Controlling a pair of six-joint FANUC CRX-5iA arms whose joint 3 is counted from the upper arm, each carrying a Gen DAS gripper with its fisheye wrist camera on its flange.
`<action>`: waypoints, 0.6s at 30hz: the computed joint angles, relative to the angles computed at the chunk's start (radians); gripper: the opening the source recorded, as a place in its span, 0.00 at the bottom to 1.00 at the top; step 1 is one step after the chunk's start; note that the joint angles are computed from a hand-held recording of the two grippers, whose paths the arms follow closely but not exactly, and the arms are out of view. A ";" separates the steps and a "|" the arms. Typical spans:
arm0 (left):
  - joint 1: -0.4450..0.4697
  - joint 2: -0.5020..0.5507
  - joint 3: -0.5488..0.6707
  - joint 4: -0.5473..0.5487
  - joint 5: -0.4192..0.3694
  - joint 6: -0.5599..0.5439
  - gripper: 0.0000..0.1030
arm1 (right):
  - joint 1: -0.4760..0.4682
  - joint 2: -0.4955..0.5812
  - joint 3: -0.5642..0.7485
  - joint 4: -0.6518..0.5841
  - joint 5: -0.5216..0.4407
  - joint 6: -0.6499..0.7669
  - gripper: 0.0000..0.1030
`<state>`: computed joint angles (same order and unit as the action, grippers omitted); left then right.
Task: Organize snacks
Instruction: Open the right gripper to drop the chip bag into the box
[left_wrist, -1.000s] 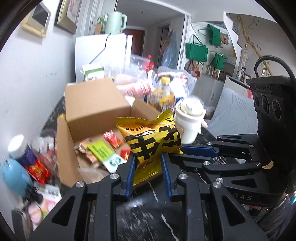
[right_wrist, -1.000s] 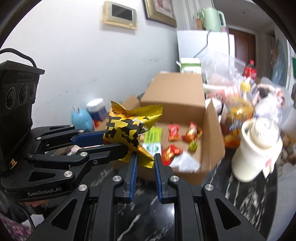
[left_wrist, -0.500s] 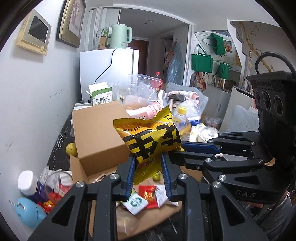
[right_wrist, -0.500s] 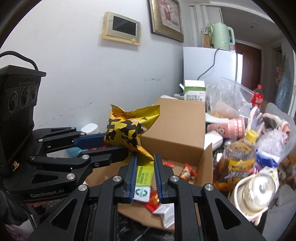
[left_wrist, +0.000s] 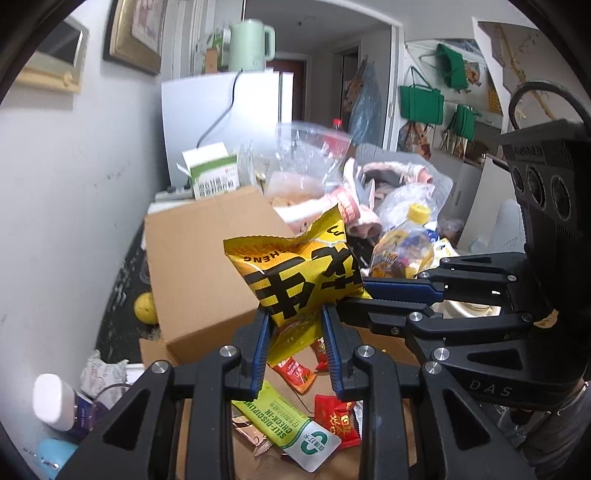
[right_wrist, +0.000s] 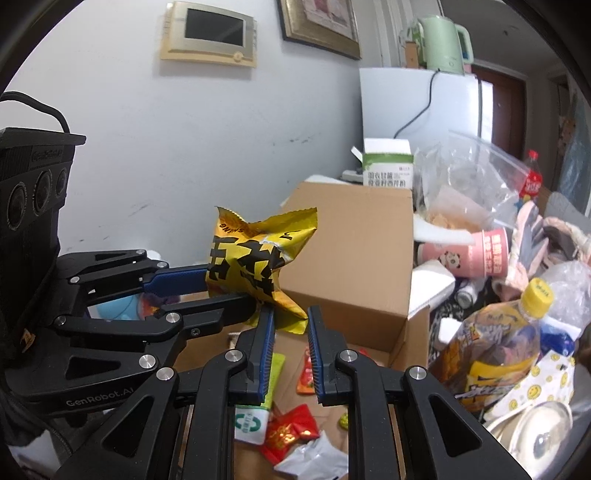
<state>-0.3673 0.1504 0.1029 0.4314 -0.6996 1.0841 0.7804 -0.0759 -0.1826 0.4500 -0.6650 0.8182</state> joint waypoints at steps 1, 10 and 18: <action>0.002 0.017 0.015 -0.002 -0.018 0.008 0.26 | -0.007 0.008 0.006 -0.017 -0.001 0.011 0.17; 0.015 0.087 0.027 0.028 -0.075 0.025 0.26 | -0.045 0.065 0.041 -0.150 -0.038 0.081 0.17; 0.015 0.121 0.063 -0.040 -0.133 0.097 0.26 | -0.052 0.102 0.075 -0.221 -0.085 0.121 0.18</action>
